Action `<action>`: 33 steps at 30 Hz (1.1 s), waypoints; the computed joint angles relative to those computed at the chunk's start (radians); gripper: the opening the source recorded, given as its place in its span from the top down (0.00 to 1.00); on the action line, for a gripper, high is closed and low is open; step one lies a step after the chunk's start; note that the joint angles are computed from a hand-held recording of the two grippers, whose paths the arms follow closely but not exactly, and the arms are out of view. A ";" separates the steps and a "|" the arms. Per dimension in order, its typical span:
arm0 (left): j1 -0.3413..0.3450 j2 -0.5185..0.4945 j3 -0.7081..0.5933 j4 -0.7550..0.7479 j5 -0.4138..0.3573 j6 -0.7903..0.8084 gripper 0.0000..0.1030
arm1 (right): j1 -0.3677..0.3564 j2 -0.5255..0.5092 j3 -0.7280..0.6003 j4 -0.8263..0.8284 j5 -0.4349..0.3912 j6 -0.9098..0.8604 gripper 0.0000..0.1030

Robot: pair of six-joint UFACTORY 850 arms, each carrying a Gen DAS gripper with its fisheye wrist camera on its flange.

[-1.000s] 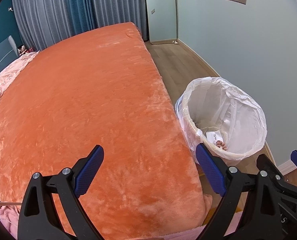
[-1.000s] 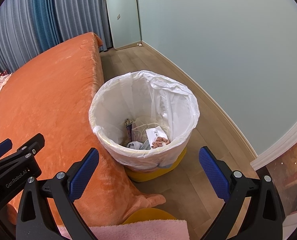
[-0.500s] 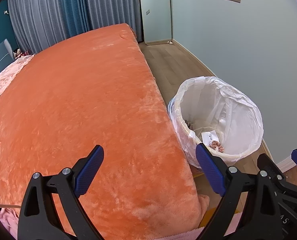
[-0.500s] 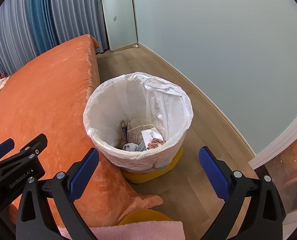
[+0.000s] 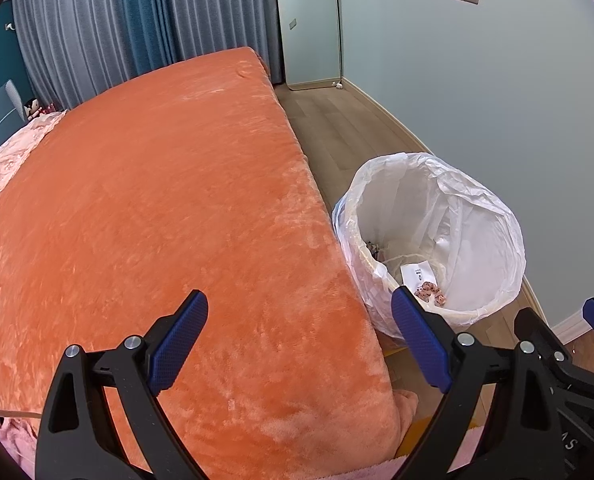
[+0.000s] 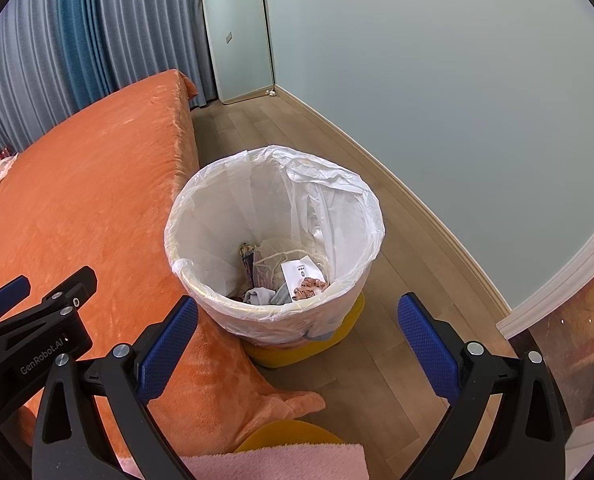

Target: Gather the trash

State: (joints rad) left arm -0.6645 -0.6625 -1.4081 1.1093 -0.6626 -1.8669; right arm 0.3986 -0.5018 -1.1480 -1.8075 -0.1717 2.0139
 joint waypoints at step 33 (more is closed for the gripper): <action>0.006 -0.006 -0.009 0.004 0.044 0.009 0.14 | -0.009 -0.001 -0.005 0.013 0.001 -0.007 0.06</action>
State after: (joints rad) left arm -0.6586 -0.6684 -1.4170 1.1134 -0.6185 -1.8584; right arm 0.3897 -0.5025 -1.1534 -1.7949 -0.1707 2.0073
